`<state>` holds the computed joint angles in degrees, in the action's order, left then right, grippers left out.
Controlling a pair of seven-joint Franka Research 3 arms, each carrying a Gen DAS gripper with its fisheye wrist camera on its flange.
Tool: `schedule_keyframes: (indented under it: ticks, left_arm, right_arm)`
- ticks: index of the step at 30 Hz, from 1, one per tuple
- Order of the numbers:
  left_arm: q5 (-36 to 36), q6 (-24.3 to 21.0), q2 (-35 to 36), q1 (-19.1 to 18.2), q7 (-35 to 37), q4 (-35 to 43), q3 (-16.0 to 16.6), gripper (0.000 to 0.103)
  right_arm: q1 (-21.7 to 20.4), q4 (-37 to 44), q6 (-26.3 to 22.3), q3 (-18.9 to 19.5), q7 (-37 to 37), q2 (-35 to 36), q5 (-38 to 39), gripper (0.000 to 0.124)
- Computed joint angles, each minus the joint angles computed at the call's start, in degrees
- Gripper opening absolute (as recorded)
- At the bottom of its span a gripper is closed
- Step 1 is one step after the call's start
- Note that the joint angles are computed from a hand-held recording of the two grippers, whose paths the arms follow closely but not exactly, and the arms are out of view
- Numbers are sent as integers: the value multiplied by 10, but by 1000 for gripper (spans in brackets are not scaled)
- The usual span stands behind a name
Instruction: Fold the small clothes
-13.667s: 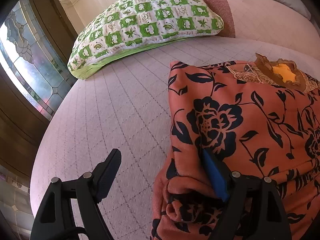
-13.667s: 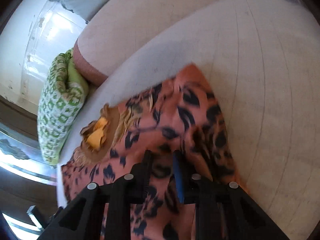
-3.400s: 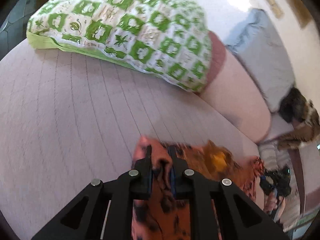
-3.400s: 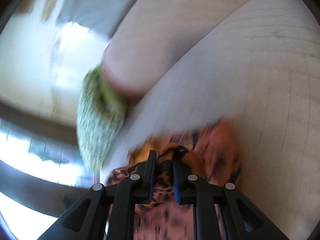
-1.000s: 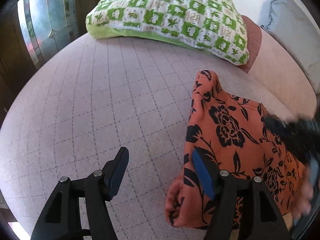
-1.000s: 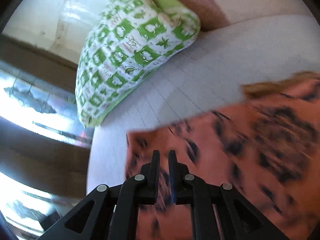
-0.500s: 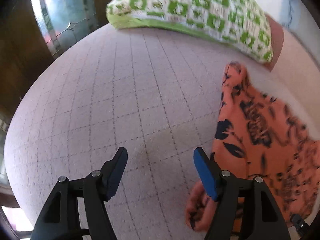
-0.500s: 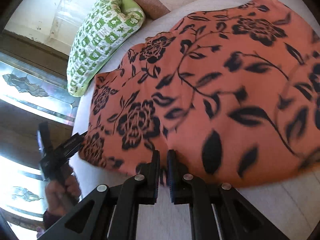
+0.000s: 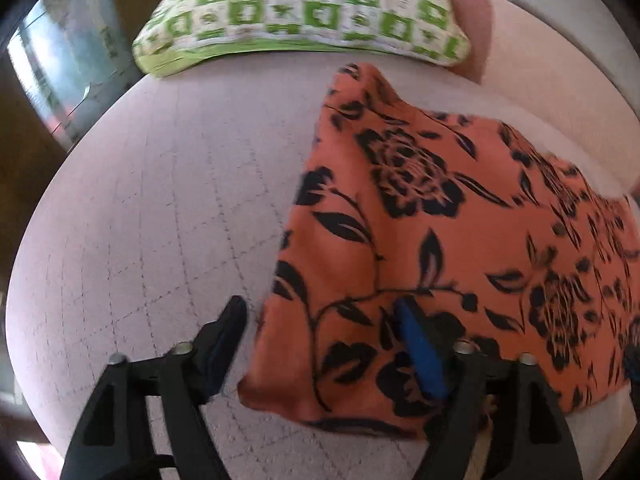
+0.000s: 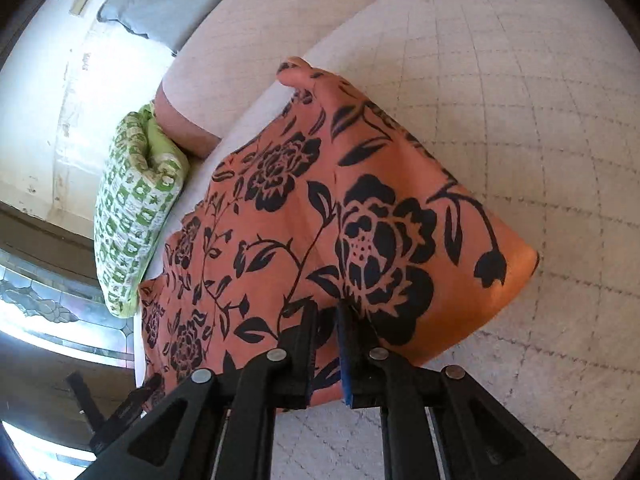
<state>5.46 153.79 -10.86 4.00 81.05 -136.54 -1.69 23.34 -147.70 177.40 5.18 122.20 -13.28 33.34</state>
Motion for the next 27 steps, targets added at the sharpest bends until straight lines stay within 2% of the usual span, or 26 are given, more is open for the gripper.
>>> schedule_keyframes:
  ticks: [1,2,5,6,8,9,13,15,16,17,20,24,26,27]
  left_arm:
    - [2,-7,-2,1,-6,3,-1,83]
    - [7,-5,-7,3,-10,0,-3,83]
    - [30,16,-20,5,-21,-12,-8,83]
    - [37,19,-21,4,-25,-12,-12,83]
    - [55,23,-28,4,-38,-18,-18,83]
    - [67,26,-31,5,-46,-21,-21,83]
    - [89,27,-27,1,-62,-19,-24,83]
    - [95,25,-21,1,-65,-14,-23,83]
    - [94,24,-20,-1,-65,-14,-22,83]
    - [93,25,-19,-1,-63,-14,-20,83]
    - [98,26,-20,-1,-65,-15,-19,83]
    - [98,26,-21,-1,-64,-16,-17,83]
    - [100,26,-20,-1,-65,-16,-18,83]
    - [101,26,-21,0,-66,-16,-18,83]
  right_arm:
    - [-20,7,-20,14,11,-2,-26,12]
    - [-22,9,-26,15,13,-4,-34,12]
    - [2,8,-15,-2,-12,-10,-6,12]
    - [-14,8,-9,13,7,-11,-26,12]
    - [-90,0,-9,74,76,-23,-102,12]
    - [-110,-4,-4,86,108,-27,-136,12]
    - [-92,-7,-29,41,98,-24,-140,12]
    - [-23,-7,-6,-20,31,-10,-45,12]
    - [-1,-6,-3,-41,17,-10,-25,12]
    - [1,-4,-8,-44,13,-11,-23,12]
    - [-39,-2,-11,-3,28,-18,-46,12]
    - [-42,1,7,9,27,-16,-55,13]
    - [-70,8,-20,28,61,-9,-97,13]
    - [-65,12,-31,22,60,-4,-95,13]
